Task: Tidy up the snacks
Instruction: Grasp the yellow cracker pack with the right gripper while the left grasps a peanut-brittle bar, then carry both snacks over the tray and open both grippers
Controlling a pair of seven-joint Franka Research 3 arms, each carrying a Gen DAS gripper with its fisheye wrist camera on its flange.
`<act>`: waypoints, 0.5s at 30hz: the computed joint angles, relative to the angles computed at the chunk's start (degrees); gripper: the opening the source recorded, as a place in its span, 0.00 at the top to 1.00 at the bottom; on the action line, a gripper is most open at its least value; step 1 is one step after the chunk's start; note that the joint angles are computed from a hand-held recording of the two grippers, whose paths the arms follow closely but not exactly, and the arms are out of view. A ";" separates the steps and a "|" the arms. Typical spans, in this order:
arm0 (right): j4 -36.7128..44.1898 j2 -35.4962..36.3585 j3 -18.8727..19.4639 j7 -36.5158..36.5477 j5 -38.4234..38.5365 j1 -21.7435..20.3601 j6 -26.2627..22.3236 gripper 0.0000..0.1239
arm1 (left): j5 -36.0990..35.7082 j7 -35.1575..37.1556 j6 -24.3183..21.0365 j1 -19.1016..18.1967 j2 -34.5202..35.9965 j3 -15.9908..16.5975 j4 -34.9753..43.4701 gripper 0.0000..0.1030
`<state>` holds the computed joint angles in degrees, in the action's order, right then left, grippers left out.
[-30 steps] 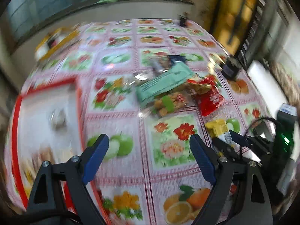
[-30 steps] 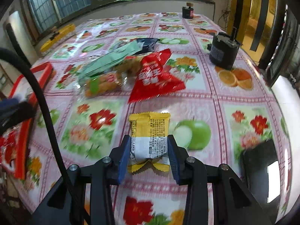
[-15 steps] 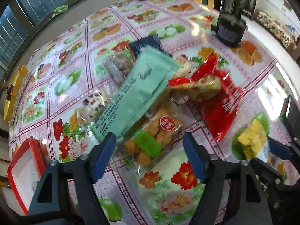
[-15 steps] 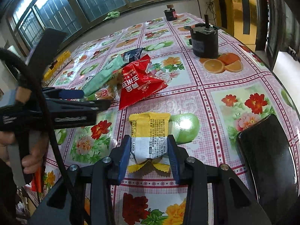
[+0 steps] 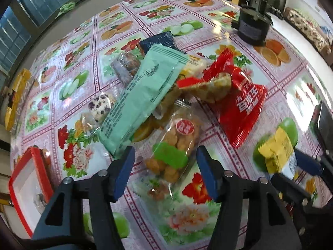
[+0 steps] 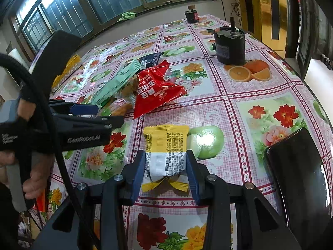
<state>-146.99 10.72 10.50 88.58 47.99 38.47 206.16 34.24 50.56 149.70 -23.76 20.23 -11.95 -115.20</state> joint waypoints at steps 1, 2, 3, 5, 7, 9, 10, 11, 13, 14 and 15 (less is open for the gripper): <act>0.12 0.10 -0.03 -0.06 0.02 0.02 -0.04 0.69 | -1.09 -0.41 0.56 0.40 -0.14 -0.20 -0.38 0.41; 0.18 0.13 -0.08 -0.23 0.10 0.09 -0.05 0.69 | -1.27 -0.85 1.27 0.49 -0.39 -0.17 -0.89 0.43; 0.21 0.12 -0.12 -0.46 0.23 0.19 -0.07 0.69 | -1.02 -1.42 2.04 0.42 -0.75 -0.04 -1.59 0.51; 0.45 0.23 -0.26 -1.34 1.09 0.66 -0.06 0.69 | -0.80 -2.60 3.16 0.37 -1.71 0.03 -3.20 0.58; 0.44 0.23 -0.14 -1.28 0.83 0.51 -0.04 0.69 | -5.40 -1.66 3.92 2.13 -3.60 -1.62 -5.89 0.67; 0.43 0.24 -0.14 -1.33 0.82 0.44 -0.06 0.69 | -9.72 -0.14 4.72 3.50 -6.10 -3.00 -9.00 0.66; 0.36 0.22 -0.05 -1.11 0.56 0.31 -0.04 0.69 | -10.12 -1.37 4.59 3.21 -7.79 -2.90 -10.80 0.67; 0.19 0.16 0.07 -0.72 0.07 0.11 0.03 0.69 | -10.22 -3.19 5.00 2.91 -10.05 -2.82 -13.29 0.67; 0.06 0.16 0.15 -0.33 -0.48 -0.05 0.13 0.69 | -13.24 -4.43 8.61 3.43 -14.54 -3.62 -18.96 0.67; 0.09 0.18 0.13 -0.35 -0.57 -0.02 0.11 0.69 | -14.08 -5.78 9.74 3.44 -16.58 -3.75 -21.26 0.67; 0.19 0.22 0.06 -0.61 -0.47 0.13 0.10 0.69 | -14.91 -7.63 11.83 3.45 -19.35 -3.85 -24.40 0.67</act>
